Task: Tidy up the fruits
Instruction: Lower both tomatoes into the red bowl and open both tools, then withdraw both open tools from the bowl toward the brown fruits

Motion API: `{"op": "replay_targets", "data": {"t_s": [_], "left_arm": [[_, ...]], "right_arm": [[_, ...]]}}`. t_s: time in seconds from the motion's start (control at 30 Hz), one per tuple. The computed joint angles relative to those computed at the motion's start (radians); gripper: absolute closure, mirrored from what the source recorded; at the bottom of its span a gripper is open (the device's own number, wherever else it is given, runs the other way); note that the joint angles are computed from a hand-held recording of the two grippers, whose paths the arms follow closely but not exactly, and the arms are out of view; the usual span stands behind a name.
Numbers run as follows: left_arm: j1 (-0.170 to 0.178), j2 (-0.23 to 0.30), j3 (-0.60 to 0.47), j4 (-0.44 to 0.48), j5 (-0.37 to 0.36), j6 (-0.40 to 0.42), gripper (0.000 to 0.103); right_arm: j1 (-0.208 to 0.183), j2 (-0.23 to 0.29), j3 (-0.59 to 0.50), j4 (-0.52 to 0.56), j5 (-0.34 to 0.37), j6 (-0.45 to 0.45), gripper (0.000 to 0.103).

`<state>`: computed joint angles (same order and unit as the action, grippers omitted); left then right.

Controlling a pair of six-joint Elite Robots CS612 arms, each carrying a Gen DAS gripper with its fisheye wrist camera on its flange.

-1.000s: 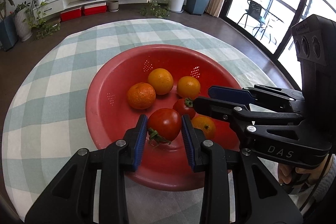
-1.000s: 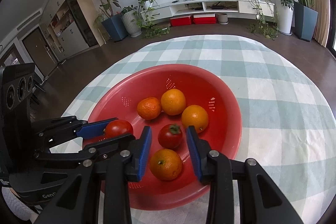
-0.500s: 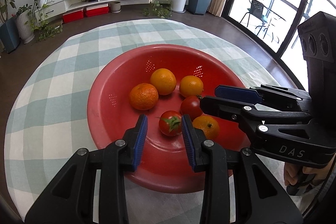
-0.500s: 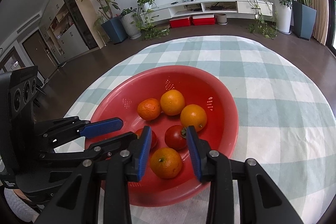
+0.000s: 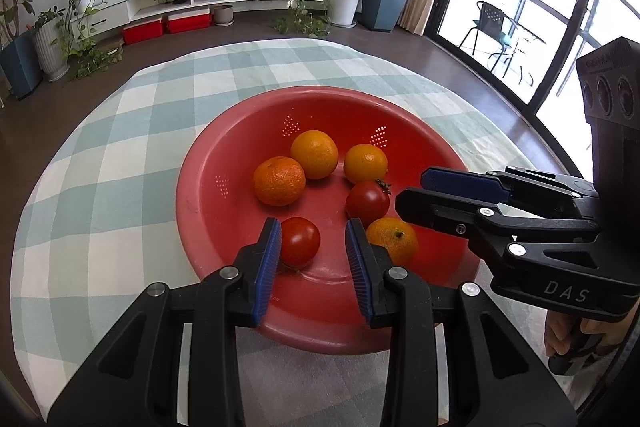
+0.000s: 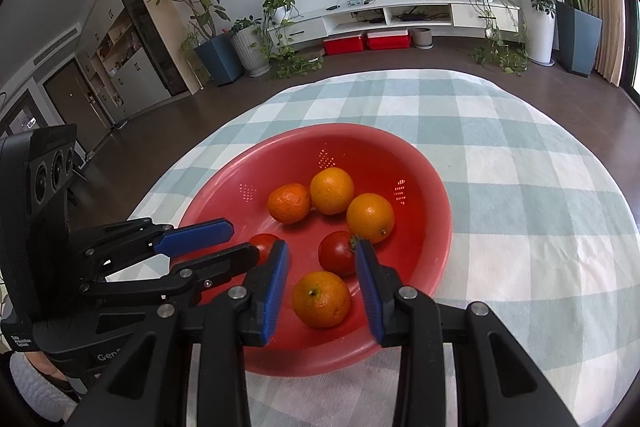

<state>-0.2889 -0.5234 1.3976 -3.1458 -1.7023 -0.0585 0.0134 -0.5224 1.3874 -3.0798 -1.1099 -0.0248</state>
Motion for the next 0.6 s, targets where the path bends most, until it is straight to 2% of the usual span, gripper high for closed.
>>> {"op": "replay_targets", "data": {"t_s": [0.33, 0.4, 0.6], "left_arm": [[-0.002, -0.023, 0.050, -0.047, 0.002, -0.013, 0.071], [-0.003, -0.029, 0.065, -0.064, 0.003, -0.014, 0.066], [-0.011, -0.054, 0.122, -0.124, 0.017, -0.012, 0.066]], "right_arm": [[0.000, -0.023, 0.047, -0.045, 0.002, -0.013, 0.065], [0.001, -0.030, 0.063, -0.065, 0.002, -0.013, 0.065], [0.004, -0.055, 0.122, -0.136, -0.006, -0.024, 0.062]]}}
